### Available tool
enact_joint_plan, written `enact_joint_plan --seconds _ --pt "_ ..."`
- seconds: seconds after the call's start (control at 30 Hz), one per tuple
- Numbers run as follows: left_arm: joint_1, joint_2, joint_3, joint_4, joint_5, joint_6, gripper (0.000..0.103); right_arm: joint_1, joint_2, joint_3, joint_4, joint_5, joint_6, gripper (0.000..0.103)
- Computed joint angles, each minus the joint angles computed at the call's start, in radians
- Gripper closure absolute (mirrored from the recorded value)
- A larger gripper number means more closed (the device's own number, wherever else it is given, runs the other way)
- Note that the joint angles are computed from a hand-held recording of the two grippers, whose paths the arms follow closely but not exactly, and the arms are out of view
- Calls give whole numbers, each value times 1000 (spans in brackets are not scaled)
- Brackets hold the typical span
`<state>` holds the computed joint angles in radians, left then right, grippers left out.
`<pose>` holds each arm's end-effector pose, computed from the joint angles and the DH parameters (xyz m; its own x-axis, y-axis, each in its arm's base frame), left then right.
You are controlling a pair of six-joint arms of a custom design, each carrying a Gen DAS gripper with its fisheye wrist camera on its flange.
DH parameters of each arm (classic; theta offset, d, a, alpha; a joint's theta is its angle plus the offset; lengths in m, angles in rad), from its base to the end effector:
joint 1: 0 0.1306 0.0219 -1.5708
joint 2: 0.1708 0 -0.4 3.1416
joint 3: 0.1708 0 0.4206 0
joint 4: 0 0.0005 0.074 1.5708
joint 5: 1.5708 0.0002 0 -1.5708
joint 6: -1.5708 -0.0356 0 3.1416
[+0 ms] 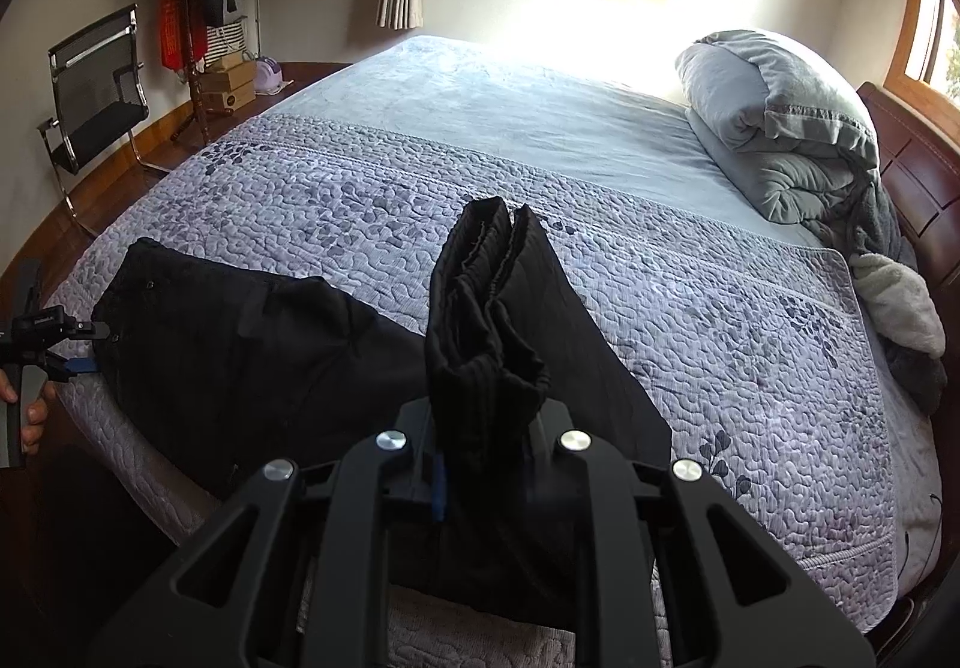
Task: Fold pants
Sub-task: 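Hold the pant leg raised with the right gripper beside the folded pants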
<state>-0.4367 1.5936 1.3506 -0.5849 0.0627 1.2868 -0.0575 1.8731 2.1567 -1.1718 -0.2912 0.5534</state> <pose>0.5254 -0.2482 0.3411 -0.6291 -0.7636 -0.1452 -0.5116 0.5474 -0.6623 0.6754 -0.0291 0.5203 -0.5929 -0.4702 -0.6537 -0.5141 0.8459 -0.1420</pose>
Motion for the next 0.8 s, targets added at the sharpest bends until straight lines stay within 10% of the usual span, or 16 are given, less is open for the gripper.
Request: enact_joint_plan --seconds 0.8 --pt "-11 8 0 23 1 9 8 73 -111 -271 157 125 170 87"
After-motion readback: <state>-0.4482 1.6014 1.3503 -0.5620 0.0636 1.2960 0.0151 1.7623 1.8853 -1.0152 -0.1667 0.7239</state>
